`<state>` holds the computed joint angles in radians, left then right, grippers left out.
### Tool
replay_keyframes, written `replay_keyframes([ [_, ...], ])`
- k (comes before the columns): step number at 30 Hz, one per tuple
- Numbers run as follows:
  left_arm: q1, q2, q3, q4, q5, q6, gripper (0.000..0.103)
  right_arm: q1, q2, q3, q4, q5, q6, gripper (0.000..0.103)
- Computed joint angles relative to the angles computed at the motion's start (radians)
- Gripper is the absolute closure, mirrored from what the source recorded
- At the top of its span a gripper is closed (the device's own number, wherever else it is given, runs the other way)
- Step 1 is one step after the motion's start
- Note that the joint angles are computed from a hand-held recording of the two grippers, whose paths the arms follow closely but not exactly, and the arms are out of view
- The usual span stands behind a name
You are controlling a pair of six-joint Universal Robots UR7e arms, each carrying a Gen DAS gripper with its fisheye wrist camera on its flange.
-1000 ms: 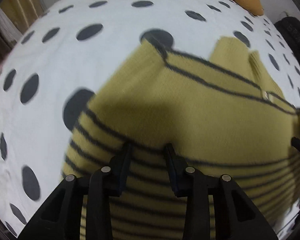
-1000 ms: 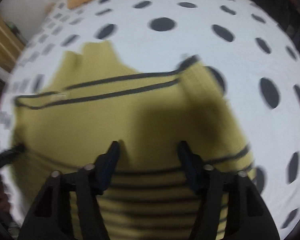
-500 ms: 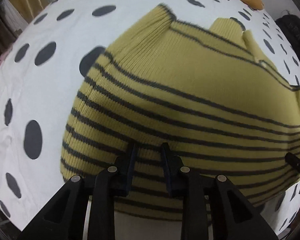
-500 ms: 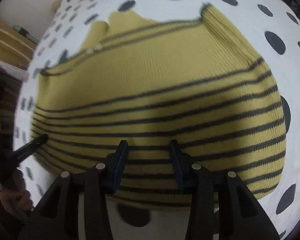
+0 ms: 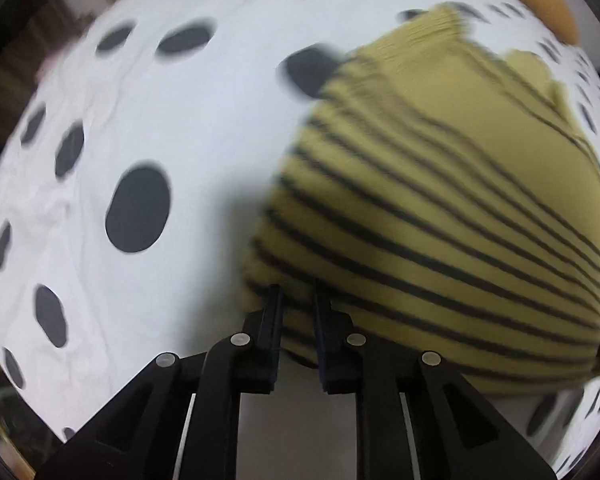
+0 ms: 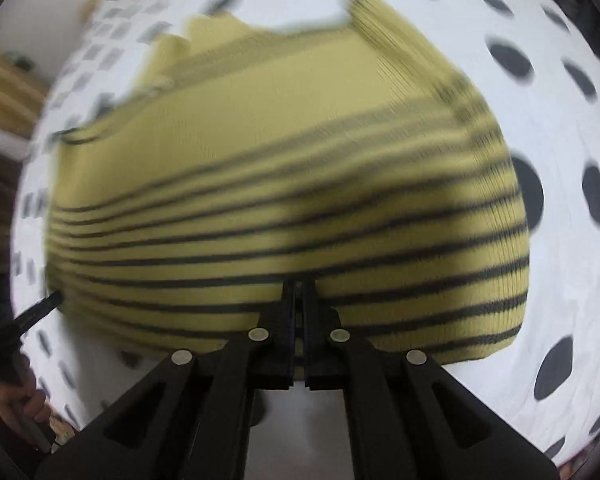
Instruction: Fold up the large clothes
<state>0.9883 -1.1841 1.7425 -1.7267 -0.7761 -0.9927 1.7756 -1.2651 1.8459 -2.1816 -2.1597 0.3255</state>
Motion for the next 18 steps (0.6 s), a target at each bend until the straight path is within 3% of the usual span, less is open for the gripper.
replay_keyframes([
  [4,-0.021,-0.049,-0.007,0.070,0.018,-0.115,0.087,-0.016,-0.034,0.009,-0.007,-0.014,0.112,0.103],
  [6,-0.035,-0.108,0.046,-0.030,-0.048,-0.120,0.077,0.020,-0.035,0.008,-0.028,0.000,0.081,0.100],
  [8,-0.043,-0.154,0.112,-0.168,-0.142,-0.102,0.059,0.042,-0.027,0.017,-0.060,0.084,0.041,0.100],
  [10,-0.050,-0.162,0.160,-0.266,-0.197,-0.084,0.056,0.059,-0.001,0.028,-0.107,0.148,0.005,0.100],
  [12,-0.048,-0.147,0.178,-0.307,-0.219,-0.077,0.050,0.068,0.060,0.015,-0.087,0.111,0.003,0.100],
  [15,-0.020,-0.132,0.219,-0.450,-0.270,-0.074,0.042,0.062,0.148,-0.046,0.068,0.029,0.073,0.100],
  [18,0.003,-0.115,0.229,-0.544,-0.266,-0.070,0.039,0.108,0.164,-0.090,0.061,0.002,0.067,0.100],
])
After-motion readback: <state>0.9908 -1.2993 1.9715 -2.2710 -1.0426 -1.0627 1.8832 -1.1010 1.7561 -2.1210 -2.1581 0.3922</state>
